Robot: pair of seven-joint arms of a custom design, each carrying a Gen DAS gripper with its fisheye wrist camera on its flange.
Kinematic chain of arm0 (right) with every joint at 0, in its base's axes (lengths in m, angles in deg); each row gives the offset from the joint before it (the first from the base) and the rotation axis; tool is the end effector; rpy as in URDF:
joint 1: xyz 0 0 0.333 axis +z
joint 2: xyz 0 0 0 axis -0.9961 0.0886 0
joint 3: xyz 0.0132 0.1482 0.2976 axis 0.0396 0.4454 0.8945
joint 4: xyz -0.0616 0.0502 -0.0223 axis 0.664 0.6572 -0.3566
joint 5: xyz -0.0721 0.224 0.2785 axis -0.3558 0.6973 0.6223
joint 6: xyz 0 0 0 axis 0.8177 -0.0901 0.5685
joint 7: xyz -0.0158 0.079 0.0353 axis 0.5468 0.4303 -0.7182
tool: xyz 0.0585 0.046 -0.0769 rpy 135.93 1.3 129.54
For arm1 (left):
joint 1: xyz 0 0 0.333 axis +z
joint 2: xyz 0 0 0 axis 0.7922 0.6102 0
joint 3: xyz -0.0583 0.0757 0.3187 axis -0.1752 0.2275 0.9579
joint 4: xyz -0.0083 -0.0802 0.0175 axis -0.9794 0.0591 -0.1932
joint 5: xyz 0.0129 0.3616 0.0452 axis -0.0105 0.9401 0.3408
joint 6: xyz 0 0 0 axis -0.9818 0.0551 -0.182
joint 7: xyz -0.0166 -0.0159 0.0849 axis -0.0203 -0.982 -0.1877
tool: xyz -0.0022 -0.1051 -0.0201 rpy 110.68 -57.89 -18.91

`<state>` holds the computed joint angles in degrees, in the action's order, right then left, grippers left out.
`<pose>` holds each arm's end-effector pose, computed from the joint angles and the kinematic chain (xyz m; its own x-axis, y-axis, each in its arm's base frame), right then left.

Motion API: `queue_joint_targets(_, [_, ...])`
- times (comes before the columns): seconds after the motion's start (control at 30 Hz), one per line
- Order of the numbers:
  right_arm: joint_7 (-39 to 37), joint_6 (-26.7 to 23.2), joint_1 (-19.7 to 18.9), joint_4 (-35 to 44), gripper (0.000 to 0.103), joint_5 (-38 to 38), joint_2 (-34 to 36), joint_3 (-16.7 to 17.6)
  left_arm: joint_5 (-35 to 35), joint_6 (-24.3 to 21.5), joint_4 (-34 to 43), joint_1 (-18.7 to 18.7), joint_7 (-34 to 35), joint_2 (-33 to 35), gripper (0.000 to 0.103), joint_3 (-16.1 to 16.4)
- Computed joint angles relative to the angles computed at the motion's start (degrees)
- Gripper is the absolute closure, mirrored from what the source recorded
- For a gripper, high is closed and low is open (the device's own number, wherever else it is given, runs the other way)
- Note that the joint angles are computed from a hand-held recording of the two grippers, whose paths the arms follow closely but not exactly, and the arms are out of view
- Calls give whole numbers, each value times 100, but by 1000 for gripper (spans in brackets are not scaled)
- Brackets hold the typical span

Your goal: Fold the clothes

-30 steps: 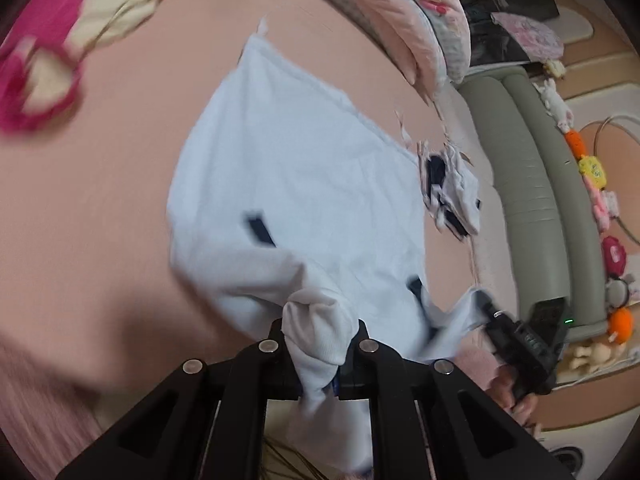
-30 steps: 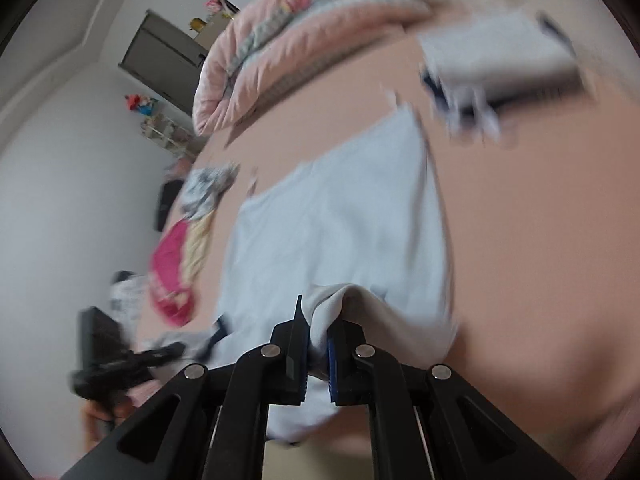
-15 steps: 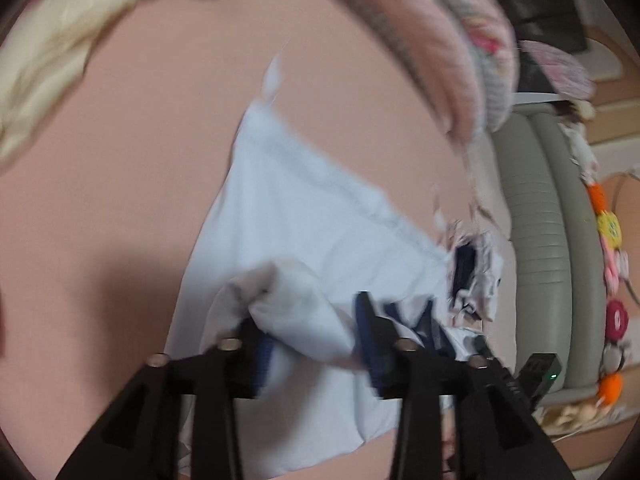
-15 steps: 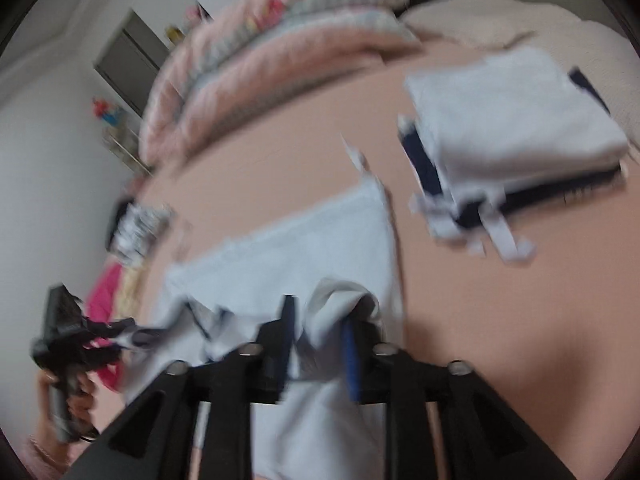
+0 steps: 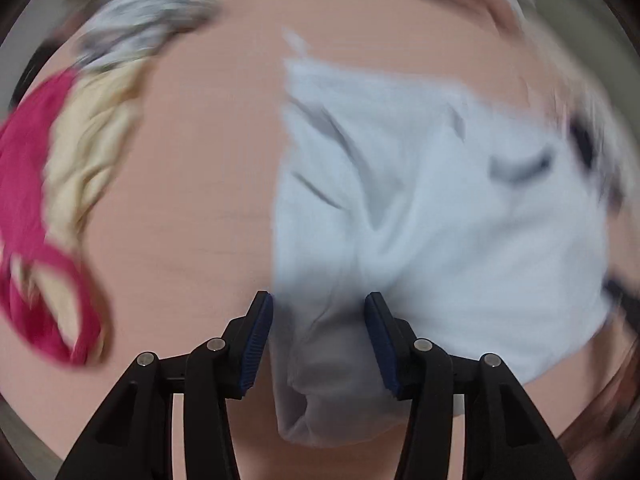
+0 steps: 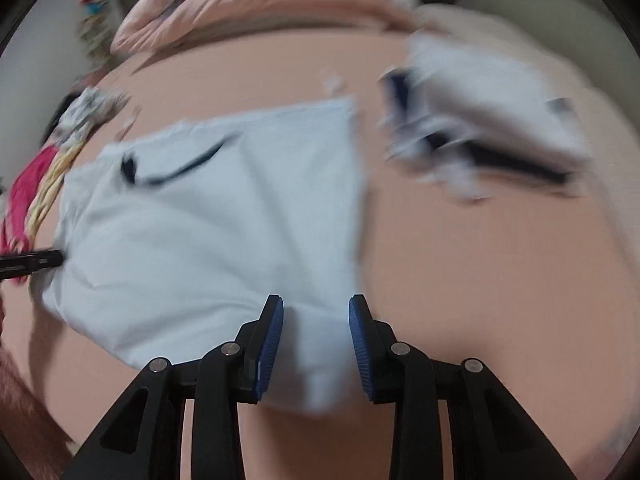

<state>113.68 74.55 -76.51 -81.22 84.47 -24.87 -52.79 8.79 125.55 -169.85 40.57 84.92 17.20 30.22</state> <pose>0.5736 0.0840 0.5435 0.2690 -0.9617 -0.0523 -0.8315 -0.2044 -0.5165 0.5183 -0.2266 0.5340 0.2593 -0.9531 0.1562 -0.8847 -0.2993 -0.3575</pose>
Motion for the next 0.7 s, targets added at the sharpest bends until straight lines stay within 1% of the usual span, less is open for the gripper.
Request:
queue_joint_targets(0.03, [-124,238,-10,-205,68,152,-260,-1,43,311,-351,6,-434,-302,57,8])
queue_joint_targets(0.07, [-420,346,-11,-395,62,471,-470,-15,117,598,-678,26,-892,-596,57,2])
queue_joint_targets(0.1, [-693,433,73,-570,50,770,-677,-108,-76,784,-966,27,-1265,-816,57,2])
queue_joint_targets(0.13, [-565,337,-44,-674,46,795,-742,-62,-535,1120,-1293,-29,-1392,-969,57,52])
queue_joint_targets(0.17, [-420,237,-92,-772,45,801,-803,-83,-1098,1535,-1632,-134,-1386,-1097,57,129])
queue_joint_targets(0.2, [-202,39,-128,-766,45,904,-726,-106,-1315,1933,-1936,-190,-1457,-1197,57,123])
queue_joint_targets(0.23, [5,-162,-164,-749,45,1017,-638,-132,-1327,2326,-2215,-225,-1618,-1274,57,86])
queue_joint_targets(0.27, [161,-324,-184,-733,45,1090,-557,-138,-936,2518,-2396,-60,-2006,-1349,57,-119])
queue_joint_targets(0.3, [66,-337,-187,-776,45,1278,-522,-155,-482,2651,-2537,106,-2391,-1408,57,-297])
queue_joint_targets(0.33, [-30,-353,-194,-817,45,1466,-484,-170,-330,2872,-2682,131,-2604,-1434,57,-326])
queue_joint_targets(0.37, [-234,-289,-202,-885,45,1699,-503,-190,-381,3095,-2789,65,-2703,-1428,57,-259])
queue_joint_targets(0.4, [-391,-278,-213,-912,45,1908,-504,-209,-600,3350,-2881,-86,-2683,-1405,57,-103])
queue_joint_targets(0.47, [-589,-415,-249,-836,45,2346,-404,-249,-1047,3816,-3050,-371,-2592,-1392,58,191])
queue_joint_targets(0.5, [-646,-460,-273,-799,45,2558,-356,-261,-1109,3954,-3129,-367,-2680,-1442,58,199])
queue_joint_targets(0.53, [-705,-474,-304,-800,45,2950,-360,-282,-1092,4054,-3205,-276,-2836,-1517,58,128])
queue_joint_targets(0.57, [-759,-493,-335,-799,45,3339,-363,-304,-801,3874,-3205,15,-3062,-1647,58,-86])
queue_joint_targets(0.6, [-772,-516,-364,-793,45,3706,-348,-321,-382,3574,-3164,258,-3311,-1790,58,-243])
queue_joint_targets(0.63, [-781,-543,-395,-786,45,4067,-333,-337,-308,3377,-3129,300,-3196,-1811,58,-259])
queue_joint_targets(0.67, [-724,-551,-418,-804,45,4166,-328,-333,-260,3220,-3096,195,-3024,-1775,58,-138])
queue_joint_targets(0.7, [-643,-579,-434,-797,45,4076,-287,-319,-224,3063,-3061,115,-2844,-1739,58,-42])
